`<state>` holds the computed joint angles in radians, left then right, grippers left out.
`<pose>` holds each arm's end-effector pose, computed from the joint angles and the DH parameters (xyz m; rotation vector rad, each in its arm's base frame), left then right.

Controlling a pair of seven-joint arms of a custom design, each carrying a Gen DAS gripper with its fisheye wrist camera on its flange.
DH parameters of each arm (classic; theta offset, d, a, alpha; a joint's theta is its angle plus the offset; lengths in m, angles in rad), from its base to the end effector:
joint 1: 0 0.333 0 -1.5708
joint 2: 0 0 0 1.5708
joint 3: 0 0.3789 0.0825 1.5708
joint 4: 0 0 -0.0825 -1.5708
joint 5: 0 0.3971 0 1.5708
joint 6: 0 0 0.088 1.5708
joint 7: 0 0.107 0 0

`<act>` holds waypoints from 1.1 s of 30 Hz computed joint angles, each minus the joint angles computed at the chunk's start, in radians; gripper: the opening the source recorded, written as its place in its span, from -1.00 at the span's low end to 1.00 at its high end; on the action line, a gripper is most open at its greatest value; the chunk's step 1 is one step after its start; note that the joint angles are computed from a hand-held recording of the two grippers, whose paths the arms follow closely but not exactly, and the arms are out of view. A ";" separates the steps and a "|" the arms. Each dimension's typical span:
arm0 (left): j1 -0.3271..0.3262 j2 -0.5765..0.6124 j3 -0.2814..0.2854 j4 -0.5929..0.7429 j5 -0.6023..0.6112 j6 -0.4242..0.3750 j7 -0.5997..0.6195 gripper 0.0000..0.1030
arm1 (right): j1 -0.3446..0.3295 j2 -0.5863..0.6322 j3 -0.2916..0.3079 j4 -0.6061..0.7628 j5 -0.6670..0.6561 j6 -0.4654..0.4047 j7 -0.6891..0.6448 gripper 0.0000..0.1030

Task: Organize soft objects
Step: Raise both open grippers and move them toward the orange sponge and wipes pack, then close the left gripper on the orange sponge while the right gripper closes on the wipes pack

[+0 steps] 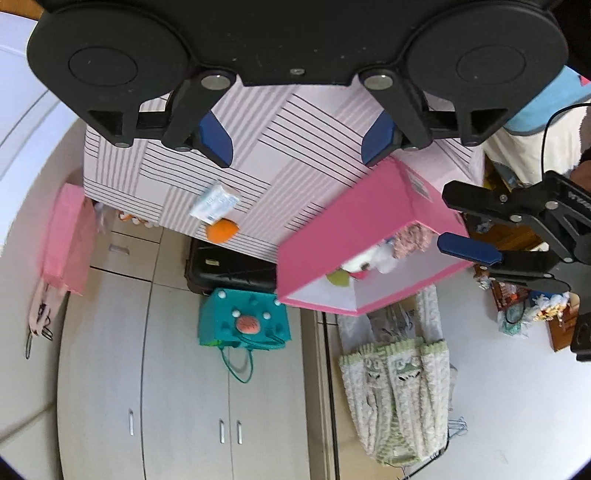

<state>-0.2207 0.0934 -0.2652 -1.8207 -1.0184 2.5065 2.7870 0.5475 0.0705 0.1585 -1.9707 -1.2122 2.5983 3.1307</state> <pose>0.5810 -0.2914 0.6055 -0.7198 2.5536 -1.4163 0.4655 0.4182 0.5436 -1.6528 1.5672 -0.8023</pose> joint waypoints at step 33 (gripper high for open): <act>-0.387 0.747 0.235 0.881 0.728 0.200 -1.087 0.12 | -0.100 0.408 -0.258 0.283 0.006 0.383 0.053 0.62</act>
<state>-0.6076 0.8401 -0.0305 -0.9401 -0.2906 2.7063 1.7004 0.4476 0.4790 -0.0997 -1.6877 -1.2060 2.9813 3.1838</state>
